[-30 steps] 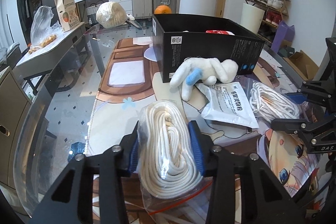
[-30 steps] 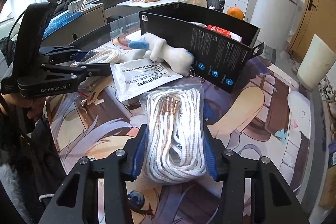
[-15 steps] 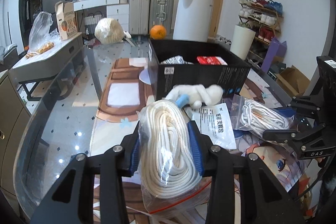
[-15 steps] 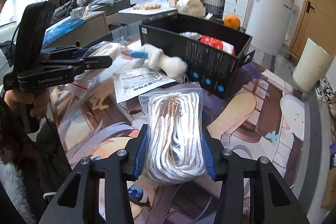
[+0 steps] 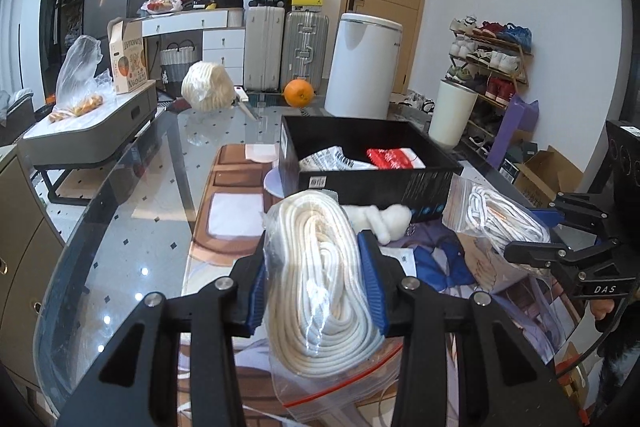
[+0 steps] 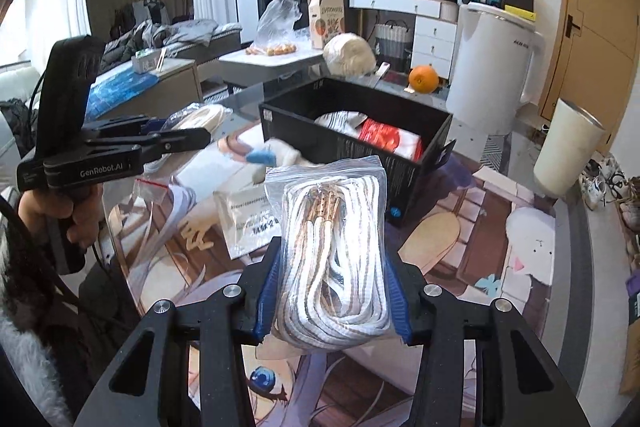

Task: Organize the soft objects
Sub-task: 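Lift both bagged coils and carry them over the black box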

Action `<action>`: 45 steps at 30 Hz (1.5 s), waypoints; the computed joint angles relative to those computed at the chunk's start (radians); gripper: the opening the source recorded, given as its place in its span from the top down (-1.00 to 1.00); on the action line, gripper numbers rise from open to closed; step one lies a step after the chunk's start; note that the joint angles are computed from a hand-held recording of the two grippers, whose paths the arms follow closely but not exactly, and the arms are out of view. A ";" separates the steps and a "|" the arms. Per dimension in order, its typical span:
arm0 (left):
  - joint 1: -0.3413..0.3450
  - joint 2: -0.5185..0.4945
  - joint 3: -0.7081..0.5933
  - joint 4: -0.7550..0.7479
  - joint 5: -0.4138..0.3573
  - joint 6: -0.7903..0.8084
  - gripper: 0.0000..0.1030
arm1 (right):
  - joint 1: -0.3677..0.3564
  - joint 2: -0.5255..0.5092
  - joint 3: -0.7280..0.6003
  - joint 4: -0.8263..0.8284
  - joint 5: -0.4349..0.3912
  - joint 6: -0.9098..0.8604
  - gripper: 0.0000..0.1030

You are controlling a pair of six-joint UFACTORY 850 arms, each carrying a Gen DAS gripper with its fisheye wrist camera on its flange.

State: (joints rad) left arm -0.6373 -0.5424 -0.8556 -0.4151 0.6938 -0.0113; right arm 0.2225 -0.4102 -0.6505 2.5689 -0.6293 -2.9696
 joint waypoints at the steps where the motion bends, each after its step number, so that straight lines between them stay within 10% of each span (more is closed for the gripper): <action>1: -0.001 0.000 -0.004 -0.001 0.000 0.005 0.23 | -0.004 0.002 0.002 -0.007 -0.009 0.009 0.10; 20: 0.016 -0.002 -0.094 0.038 -0.032 0.092 0.23 | 0.021 0.008 -0.042 0.050 -0.023 -0.001 0.10; 45: 0.059 -0.082 -0.245 0.071 -0.149 0.127 0.23 | 0.051 -0.089 -0.278 0.188 0.204 -0.067 0.10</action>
State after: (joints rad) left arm -0.5787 -0.6245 -1.1004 -0.3441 0.5452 0.1156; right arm 0.2733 -0.4989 -0.9283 2.7573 -0.4252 -3.0363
